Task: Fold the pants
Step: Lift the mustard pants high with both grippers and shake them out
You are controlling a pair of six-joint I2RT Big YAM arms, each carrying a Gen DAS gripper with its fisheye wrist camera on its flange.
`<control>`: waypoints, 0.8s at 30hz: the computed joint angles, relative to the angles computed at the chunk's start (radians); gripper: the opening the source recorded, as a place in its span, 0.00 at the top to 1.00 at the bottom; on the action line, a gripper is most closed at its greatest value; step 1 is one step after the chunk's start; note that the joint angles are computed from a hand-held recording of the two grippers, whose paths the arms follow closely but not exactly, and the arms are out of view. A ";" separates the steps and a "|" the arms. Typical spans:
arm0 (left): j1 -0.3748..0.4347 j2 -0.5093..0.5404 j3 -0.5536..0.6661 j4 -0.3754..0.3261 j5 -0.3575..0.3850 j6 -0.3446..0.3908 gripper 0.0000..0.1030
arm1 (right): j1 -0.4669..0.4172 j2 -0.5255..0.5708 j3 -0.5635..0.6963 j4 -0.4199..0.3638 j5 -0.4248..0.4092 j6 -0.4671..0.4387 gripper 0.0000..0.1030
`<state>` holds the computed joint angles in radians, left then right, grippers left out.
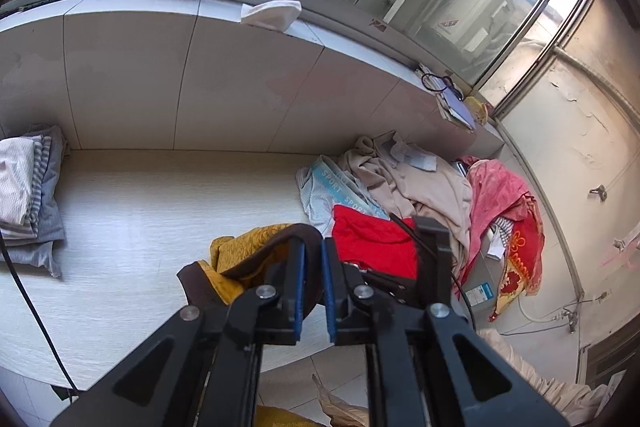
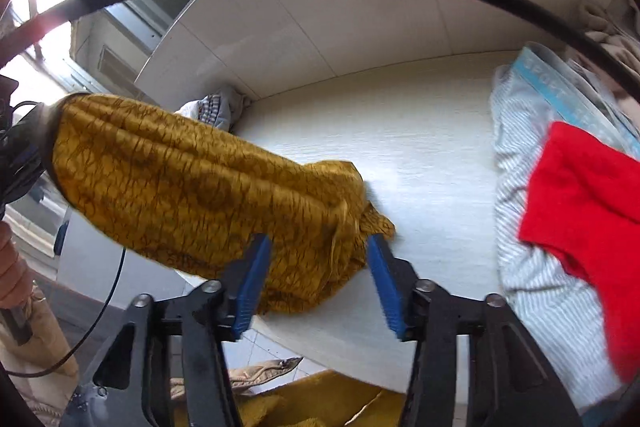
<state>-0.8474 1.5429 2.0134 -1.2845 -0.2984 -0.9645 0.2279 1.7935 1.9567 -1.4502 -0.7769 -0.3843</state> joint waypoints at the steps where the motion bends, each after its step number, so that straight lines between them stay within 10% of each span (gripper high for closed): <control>1: -0.001 -0.003 -0.006 -0.001 -0.003 -0.006 0.92 | 0.013 0.020 0.021 -0.015 0.002 -0.023 0.37; 5: -0.004 -0.028 -0.047 -0.013 -0.021 -0.039 0.92 | 0.064 0.105 0.096 -0.113 0.022 -0.098 0.35; 9: -0.017 -0.057 -0.072 -0.072 -0.093 -0.063 0.92 | 0.090 0.095 0.074 -0.131 0.032 -0.146 0.90; 17: -0.052 -0.107 -0.024 -0.125 -0.233 -0.091 0.92 | 0.022 0.019 0.231 -0.151 -0.150 -0.187 0.94; 24: -0.108 -0.025 0.254 -0.265 -0.406 0.003 0.92 | -0.043 -0.048 0.386 -0.080 -0.311 -0.113 0.94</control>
